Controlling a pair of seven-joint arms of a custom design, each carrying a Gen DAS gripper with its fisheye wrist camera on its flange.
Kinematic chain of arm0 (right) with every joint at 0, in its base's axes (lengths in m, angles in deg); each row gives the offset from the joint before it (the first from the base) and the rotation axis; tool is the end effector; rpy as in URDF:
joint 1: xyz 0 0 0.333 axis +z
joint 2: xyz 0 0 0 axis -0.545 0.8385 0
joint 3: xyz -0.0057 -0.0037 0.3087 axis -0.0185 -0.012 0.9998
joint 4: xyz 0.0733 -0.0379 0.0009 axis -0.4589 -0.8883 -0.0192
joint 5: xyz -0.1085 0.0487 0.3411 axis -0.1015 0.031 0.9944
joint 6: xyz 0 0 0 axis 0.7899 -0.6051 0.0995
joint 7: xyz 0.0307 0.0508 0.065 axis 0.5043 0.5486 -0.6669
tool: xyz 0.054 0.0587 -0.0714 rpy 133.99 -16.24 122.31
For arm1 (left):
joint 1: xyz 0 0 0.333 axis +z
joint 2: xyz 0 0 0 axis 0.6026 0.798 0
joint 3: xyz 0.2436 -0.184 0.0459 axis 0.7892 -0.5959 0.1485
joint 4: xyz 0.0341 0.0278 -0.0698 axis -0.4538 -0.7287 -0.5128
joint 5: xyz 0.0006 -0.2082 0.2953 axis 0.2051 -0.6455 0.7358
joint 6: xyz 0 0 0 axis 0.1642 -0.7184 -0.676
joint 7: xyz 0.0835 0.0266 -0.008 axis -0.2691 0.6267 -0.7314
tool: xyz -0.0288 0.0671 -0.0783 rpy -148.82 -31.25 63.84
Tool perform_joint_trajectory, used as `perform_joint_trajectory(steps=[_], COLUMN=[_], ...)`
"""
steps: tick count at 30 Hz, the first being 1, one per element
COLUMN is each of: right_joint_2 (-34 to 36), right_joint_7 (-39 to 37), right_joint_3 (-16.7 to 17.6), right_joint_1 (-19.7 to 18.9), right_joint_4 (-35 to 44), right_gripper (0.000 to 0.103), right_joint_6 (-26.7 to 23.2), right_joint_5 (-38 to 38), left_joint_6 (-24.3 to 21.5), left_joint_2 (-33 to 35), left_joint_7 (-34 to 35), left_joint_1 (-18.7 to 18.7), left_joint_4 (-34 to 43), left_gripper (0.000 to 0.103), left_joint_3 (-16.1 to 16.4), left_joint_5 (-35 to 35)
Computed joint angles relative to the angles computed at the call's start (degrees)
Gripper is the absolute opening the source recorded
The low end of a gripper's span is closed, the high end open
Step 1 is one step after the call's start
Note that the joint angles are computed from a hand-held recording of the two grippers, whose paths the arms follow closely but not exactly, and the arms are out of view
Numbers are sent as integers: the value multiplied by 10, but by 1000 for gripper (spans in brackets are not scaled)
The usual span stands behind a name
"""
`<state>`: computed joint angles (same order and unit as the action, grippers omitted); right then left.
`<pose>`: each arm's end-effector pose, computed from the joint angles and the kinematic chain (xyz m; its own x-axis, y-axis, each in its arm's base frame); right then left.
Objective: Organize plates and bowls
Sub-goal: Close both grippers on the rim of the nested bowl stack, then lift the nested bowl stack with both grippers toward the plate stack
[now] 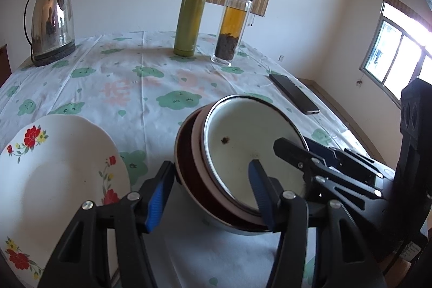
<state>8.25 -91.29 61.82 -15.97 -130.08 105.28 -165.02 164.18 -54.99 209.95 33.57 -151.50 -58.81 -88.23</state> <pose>0.5042 0.1953 0.3682 -0.4126 -0.9025 -0.1234 -0.5236 0.3459 -0.7786 0.5977 -0.2721 0.3783 -0.7367 -0.6358 0.2305 -0.5707 0.4016 -0.7162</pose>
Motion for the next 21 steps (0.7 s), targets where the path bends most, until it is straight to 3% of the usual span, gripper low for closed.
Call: perform_joint_trajectory(steps=[12, 21], right_joint_2=[-8, -11], right_joint_7=[15, 25], right_joint_3=[3, 6], right_joint_1=[4, 3], right_joint_4=[-3, -2], right_gripper=[24, 23], right_joint_6=[-11, -9], right_joint_5=[-19, -30], left_joint_6=[16, 10], left_joint_2=[-10, -27], left_joint_7=[15, 50], left_joint_1=[5, 12], left_joint_4=[-11, -15], left_gripper=[54, 54], left_joint_3=[-8, -9], left_joint_5=[-17, -73])
